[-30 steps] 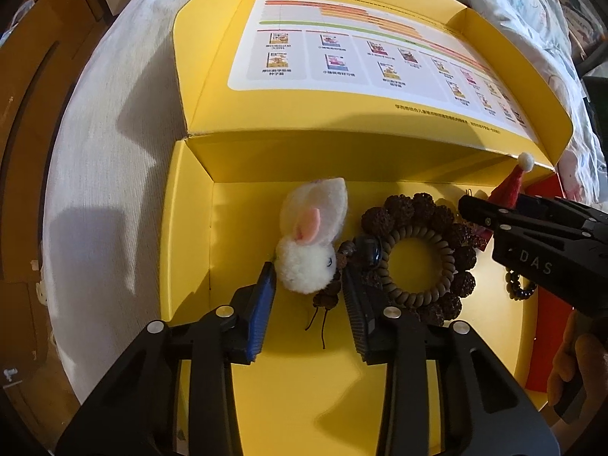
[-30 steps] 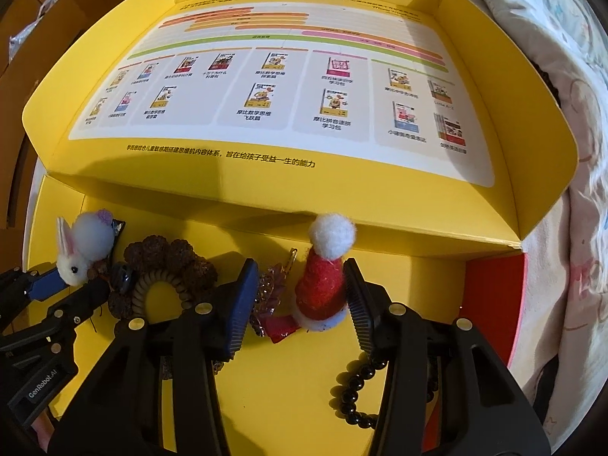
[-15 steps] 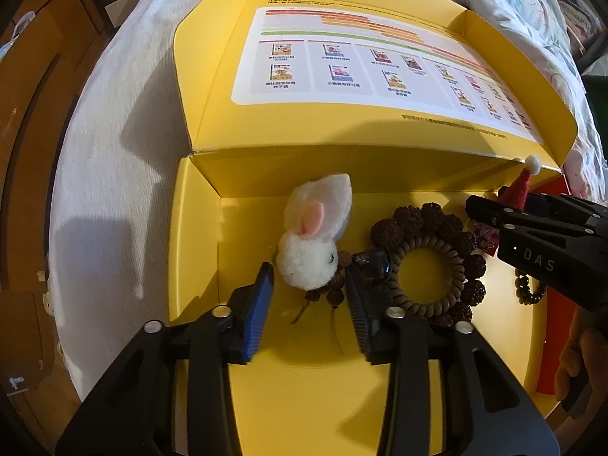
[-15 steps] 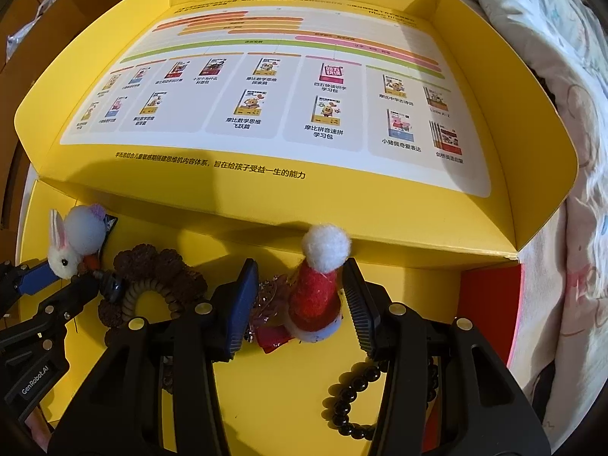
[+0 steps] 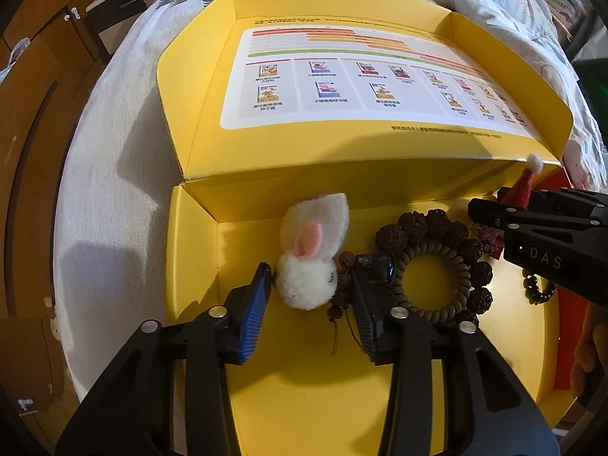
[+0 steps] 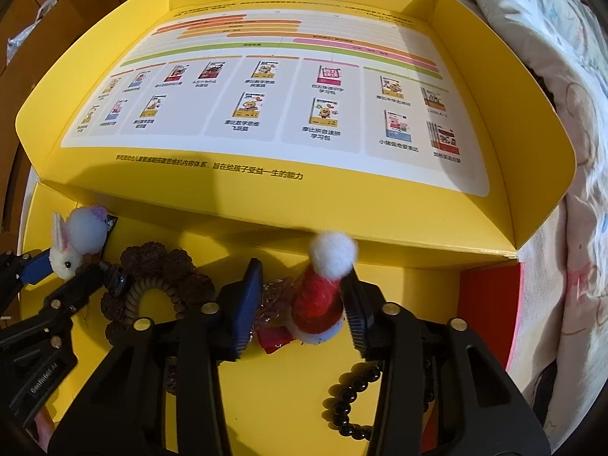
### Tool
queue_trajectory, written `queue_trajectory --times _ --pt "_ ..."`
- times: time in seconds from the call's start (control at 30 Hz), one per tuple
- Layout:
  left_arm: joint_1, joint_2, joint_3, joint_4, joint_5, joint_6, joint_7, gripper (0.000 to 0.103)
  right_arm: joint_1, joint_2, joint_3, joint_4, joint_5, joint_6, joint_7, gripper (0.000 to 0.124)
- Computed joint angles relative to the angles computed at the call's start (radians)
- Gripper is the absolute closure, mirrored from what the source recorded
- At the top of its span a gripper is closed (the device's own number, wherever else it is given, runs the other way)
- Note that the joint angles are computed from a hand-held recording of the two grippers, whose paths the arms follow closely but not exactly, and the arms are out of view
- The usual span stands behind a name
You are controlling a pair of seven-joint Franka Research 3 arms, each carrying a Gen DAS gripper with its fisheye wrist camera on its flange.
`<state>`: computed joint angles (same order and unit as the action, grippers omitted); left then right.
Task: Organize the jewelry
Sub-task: 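Close the left tool on the bunny charm while the right tool closes on the Santa hat, then lift the bunny charm and Santa hat out of the tray with both tools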
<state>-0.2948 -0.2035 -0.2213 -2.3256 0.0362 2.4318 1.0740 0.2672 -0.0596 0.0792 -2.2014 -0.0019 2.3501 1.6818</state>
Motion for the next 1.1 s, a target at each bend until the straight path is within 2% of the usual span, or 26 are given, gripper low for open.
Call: queue_trajectory --times 0.27,0.73,1.1 --pt "-0.006 -0.026 0.009 -0.016 -0.031 0.003 0.015 0.071 -0.006 -0.022 -0.003 -0.004 0.011 -0.009 -0.005 0.09" --pt "-0.01 -0.082 0.007 -0.022 -0.004 -0.012 -0.009 0.072 -0.024 -0.102 0.001 -0.019 0.032 -0.038 -0.025 0.092" --pt "-0.014 -0.104 0.013 -0.021 -0.012 -0.016 -0.007 0.072 -0.019 -0.049 0.008 -0.003 0.007 -0.036 -0.005 0.09"
